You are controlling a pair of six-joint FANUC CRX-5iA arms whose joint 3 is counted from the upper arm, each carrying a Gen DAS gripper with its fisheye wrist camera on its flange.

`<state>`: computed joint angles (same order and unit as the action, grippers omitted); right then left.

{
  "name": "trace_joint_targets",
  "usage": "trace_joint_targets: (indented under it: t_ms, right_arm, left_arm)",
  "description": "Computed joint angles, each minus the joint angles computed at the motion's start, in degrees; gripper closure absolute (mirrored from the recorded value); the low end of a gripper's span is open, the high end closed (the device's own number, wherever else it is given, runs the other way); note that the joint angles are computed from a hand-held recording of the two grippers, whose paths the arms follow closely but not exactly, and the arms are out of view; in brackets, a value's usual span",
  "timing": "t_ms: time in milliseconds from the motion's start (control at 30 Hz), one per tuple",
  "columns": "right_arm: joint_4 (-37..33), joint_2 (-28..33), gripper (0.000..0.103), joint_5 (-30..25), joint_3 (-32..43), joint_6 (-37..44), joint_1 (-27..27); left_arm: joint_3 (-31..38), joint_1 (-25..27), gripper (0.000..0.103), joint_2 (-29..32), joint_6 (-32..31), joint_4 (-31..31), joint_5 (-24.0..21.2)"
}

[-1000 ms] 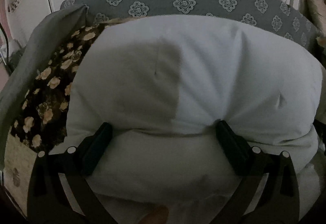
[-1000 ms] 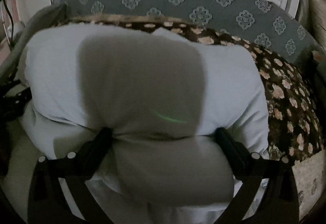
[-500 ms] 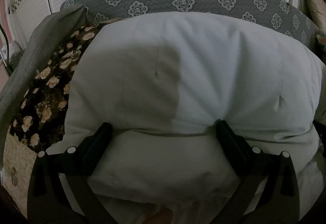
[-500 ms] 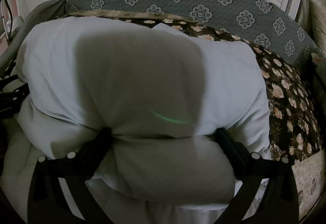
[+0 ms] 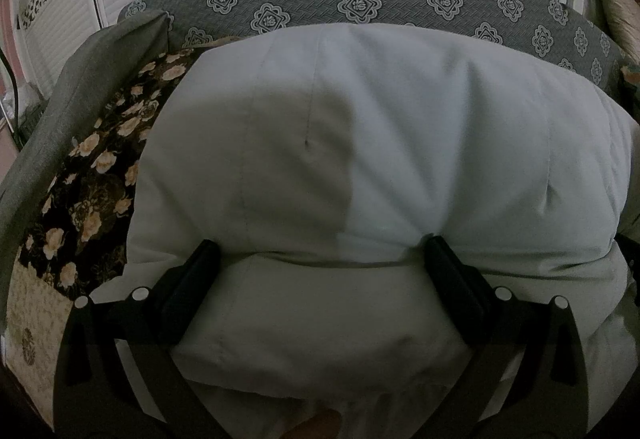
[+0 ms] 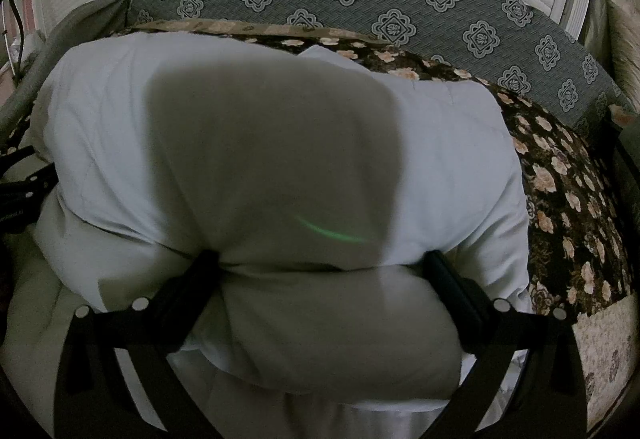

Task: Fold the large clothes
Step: 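Fold the jacket hem over the body with both tools pressing it down, then grasp the folded light blue jacket bundle with both tools and lift it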

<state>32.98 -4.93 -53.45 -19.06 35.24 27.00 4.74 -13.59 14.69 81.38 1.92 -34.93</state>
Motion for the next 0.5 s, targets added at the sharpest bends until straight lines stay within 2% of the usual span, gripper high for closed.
trace_joint_targets:
  t_ms: [133,300,333,433,500]
  right_arm:
    - [0.2,0.1,0.001,-0.2,0.1,-0.1,-0.1]
    - [0.2,-0.1,0.001,-0.1,-0.1,0.0,0.0]
    - [0.2,-0.4,0.001,0.0,-0.3,0.2,0.0]
    - [0.6,-3.6,0.002,1.0,-2.7,-0.4,0.3]
    - [-0.9,-5.5,0.002,-1.4,-2.7,-0.7,0.6]
  left_arm:
    - [-1.0,0.3,0.003,-0.1,-0.9,1.0,1.4]
    - [-4.9,1.4,0.003,-1.8,-5.0,5.8,5.1]
    - [-5.7,1.7,0.003,-2.1,-6.3,7.3,5.6]
    - [-12.0,3.7,0.003,-5.5,-16.6,18.7,7.9]
    - [-12.6,4.6,0.003,-7.2,-18.2,18.9,5.9]
